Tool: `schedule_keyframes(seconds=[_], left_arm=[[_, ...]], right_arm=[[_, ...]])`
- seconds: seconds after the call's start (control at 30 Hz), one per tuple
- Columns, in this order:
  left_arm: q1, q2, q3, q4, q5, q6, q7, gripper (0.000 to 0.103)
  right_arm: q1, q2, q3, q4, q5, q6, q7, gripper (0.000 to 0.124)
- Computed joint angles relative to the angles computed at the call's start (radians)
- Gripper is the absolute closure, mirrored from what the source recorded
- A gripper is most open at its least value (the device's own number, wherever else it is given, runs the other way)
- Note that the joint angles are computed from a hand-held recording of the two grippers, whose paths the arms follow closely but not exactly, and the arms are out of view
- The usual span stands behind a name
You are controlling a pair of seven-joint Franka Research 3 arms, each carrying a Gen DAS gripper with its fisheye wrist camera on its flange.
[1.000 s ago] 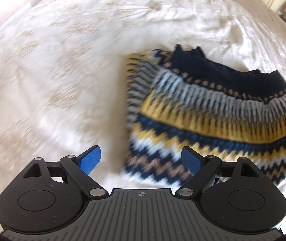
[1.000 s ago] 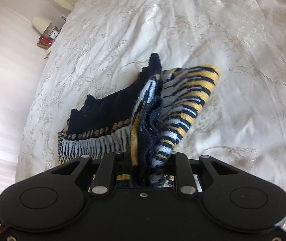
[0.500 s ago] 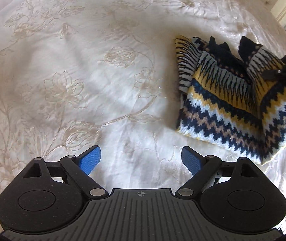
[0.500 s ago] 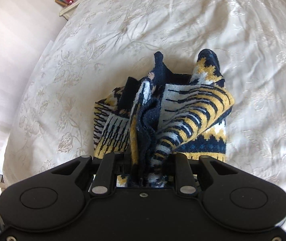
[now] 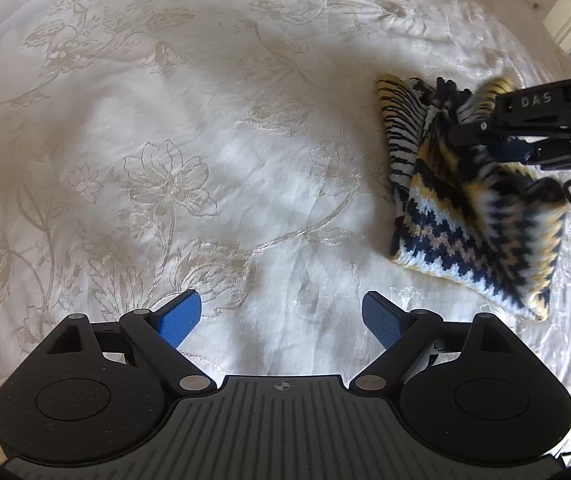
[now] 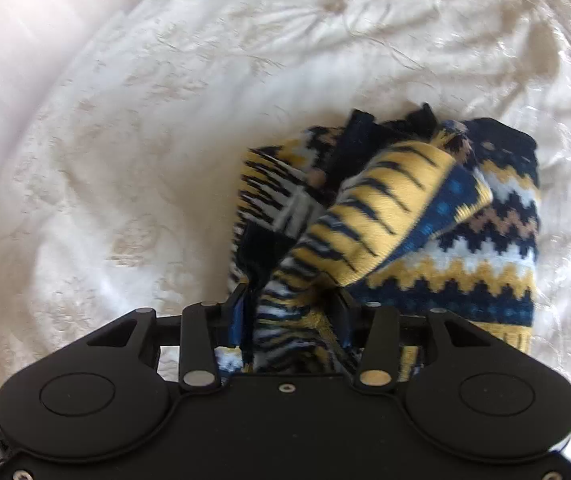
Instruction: Fold small clothes
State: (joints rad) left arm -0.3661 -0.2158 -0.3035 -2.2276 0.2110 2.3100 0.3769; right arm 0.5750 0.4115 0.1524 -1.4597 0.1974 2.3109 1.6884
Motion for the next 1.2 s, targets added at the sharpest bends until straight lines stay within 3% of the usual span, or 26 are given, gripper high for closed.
schedule_keyframes(seconds=[0.1,0.23,0.4,0.53,0.67,0.83,1.0,1.07,1.2], left_arm=[[0.001,0.014,0.006,0.011,-0.001,0.008,0.029,0.015],[0.009,0.040,0.011,0.039,0.012,0.019,0.059,0.015],[0.023,0.088,0.018,0.095,0.031,0.033,0.099,0.015],[0.032,0.132,0.024,0.146,0.036,0.045,0.124,0.015],[0.037,0.178,0.029,0.196,0.026,0.062,0.151,0.015],[0.040,0.226,0.033,0.253,-0.015,0.078,0.199,0.015],[0.046,0.277,0.035,0.302,-0.106,0.113,0.266,0.015],[0.050,0.304,0.034,0.324,-0.145,0.132,0.291,0.015],[0.060,0.372,0.025,0.376,-0.232,0.155,0.342,0.015]], right_arm=[[-0.063,-0.060,0.063,-0.095,0.184,0.115,-0.138,0.070],[-0.067,-0.151,0.053,-0.208,0.221,0.200,-0.203,0.064],[-0.039,-0.267,0.016,-0.360,0.041,0.261,-0.219,0.058],[-0.033,-0.366,0.028,-0.507,-0.054,0.325,-0.297,0.049],[-0.024,-0.425,0.050,-0.617,-0.106,0.378,-0.339,0.049],[-0.009,-0.406,0.072,-0.653,-0.282,0.426,-0.225,0.050],[0.030,-0.313,0.058,-0.598,-0.415,0.445,-0.134,0.051],[0.052,-0.292,0.039,-0.587,-0.479,0.460,-0.094,0.054],[0.069,-0.285,0.015,-0.584,-0.527,0.477,-0.063,0.075]])
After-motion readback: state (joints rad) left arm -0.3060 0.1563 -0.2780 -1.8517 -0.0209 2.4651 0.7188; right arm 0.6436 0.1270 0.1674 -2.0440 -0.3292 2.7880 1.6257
